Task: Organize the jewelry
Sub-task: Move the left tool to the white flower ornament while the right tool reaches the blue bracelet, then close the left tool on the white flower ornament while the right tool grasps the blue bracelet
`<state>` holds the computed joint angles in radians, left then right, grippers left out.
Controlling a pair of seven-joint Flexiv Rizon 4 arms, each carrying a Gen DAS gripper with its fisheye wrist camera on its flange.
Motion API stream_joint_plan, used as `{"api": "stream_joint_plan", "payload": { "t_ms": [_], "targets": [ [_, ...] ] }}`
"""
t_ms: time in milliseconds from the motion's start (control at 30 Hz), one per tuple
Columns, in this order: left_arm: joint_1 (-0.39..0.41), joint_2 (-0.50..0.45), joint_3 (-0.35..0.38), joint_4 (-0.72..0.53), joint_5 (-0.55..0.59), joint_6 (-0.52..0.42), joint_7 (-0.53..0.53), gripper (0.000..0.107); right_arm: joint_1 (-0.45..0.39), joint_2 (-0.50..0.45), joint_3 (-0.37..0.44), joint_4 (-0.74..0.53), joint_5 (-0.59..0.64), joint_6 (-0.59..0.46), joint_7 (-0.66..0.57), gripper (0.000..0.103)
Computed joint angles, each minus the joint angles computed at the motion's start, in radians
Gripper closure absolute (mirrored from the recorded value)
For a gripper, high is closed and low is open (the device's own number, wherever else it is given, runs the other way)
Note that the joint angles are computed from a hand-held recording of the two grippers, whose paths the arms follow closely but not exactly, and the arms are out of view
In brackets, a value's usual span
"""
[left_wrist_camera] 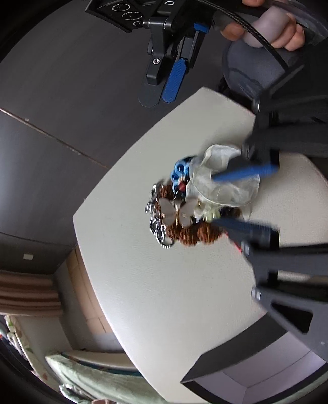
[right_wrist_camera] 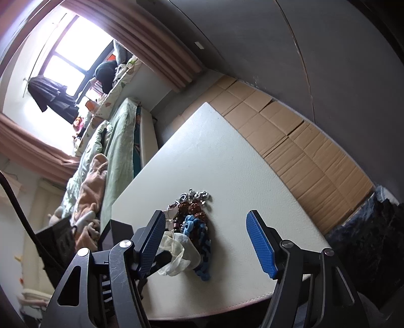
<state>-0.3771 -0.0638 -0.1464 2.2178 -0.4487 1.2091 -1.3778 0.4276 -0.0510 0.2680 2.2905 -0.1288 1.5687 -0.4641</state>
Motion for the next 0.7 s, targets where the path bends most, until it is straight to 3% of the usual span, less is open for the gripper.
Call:
{"api": "stream_joint_plan", "payload": {
  "t_ms": [100,167,300,400,600,700],
  "targets": [
    [-0.01,0.022,-0.012,0.034,-0.127,0.029,0.087,0.105,-0.002,-0.018,0.018,-0.027,0.052,-0.022,-0.043,0.035],
    [-0.017,0.033,-0.005,0.041,-0.12,0.052,0.077,0.106,0.006,-0.024,0.012,-0.032,0.04,-0.025,-0.04,0.035],
    [-0.044,0.072,0.001,0.073,-0.225,0.1,0.14,0.107,0.017,-0.038,0.001,-0.041,0.007,-0.047,-0.02,0.035],
    [-0.067,0.096,0.011,0.088,-0.294,0.135,0.183,0.107,0.003,-0.061,0.032,-0.075,0.079,-0.071,-0.077,0.035],
    [-0.116,0.142,0.037,0.106,-0.446,0.19,0.271,0.107,0.017,-0.093,0.033,-0.11,0.09,-0.113,-0.096,0.035],
    [-0.13,0.162,0.049,0.113,-0.479,0.22,0.285,0.107,-0.002,-0.123,0.071,-0.151,0.162,-0.141,-0.165,0.045]
  ]
}}
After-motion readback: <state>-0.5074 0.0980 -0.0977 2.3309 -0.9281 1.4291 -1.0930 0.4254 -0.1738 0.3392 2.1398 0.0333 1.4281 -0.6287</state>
